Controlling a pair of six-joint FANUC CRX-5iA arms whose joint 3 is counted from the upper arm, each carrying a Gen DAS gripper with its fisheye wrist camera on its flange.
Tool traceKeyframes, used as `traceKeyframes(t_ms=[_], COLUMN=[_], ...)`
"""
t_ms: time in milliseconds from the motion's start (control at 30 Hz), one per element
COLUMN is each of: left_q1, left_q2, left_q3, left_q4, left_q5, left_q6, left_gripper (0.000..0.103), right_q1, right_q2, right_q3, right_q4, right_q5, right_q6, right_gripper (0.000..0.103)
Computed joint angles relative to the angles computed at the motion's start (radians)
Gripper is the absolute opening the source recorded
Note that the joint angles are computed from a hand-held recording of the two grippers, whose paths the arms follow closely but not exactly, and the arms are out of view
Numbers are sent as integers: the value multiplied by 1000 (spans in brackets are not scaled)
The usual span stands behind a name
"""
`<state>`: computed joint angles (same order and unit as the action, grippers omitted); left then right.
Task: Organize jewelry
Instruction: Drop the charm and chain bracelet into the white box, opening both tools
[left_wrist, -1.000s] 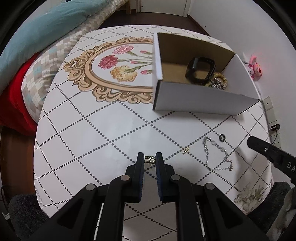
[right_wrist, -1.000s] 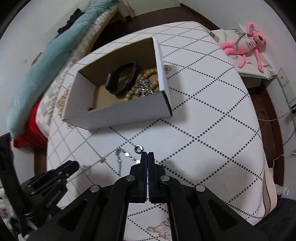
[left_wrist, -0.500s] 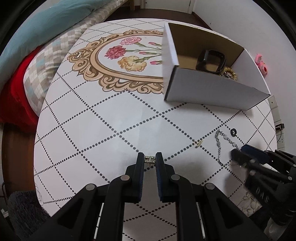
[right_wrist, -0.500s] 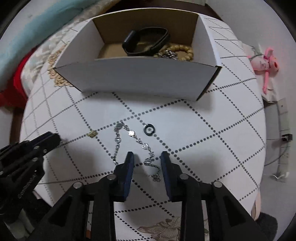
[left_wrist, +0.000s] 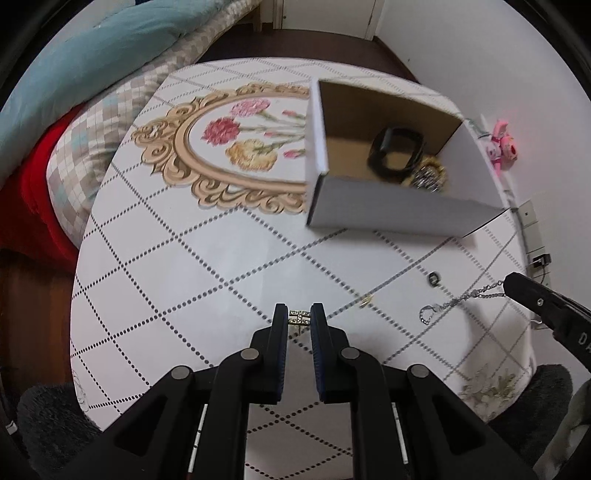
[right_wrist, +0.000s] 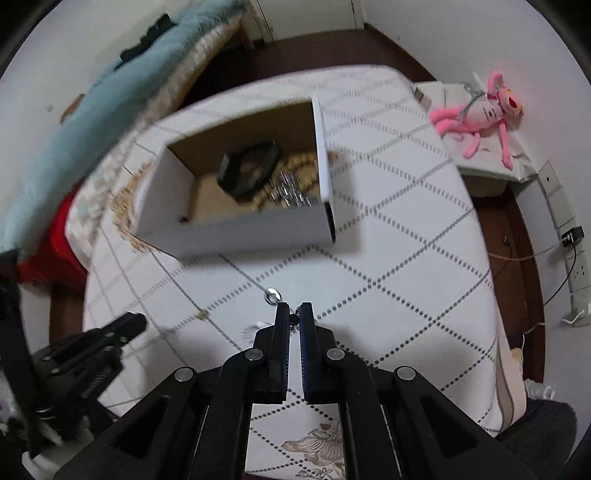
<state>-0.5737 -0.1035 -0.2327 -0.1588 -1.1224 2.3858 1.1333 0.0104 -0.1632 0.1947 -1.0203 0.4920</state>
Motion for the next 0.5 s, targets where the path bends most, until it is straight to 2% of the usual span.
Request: traceKeyframes(t_ms=[167, 300, 500], left_q1=[4, 41, 123], left_q2=[-21, -30, -14], left_q3=[42, 82, 140], left_q4=[14, 45, 122], left_q5=[6, 26, 61], left_q6=[-27, -85, -198], left_gripper=[10, 10, 10], right_q1=[0, 2, -49], right_q2=[-22, -39, 23], right_q3=[39, 87, 233], right_q4=[31, 83, 23], right_q5=[15, 36, 51], right_q6=[20, 21, 142], right_gripper=[5, 5, 5])
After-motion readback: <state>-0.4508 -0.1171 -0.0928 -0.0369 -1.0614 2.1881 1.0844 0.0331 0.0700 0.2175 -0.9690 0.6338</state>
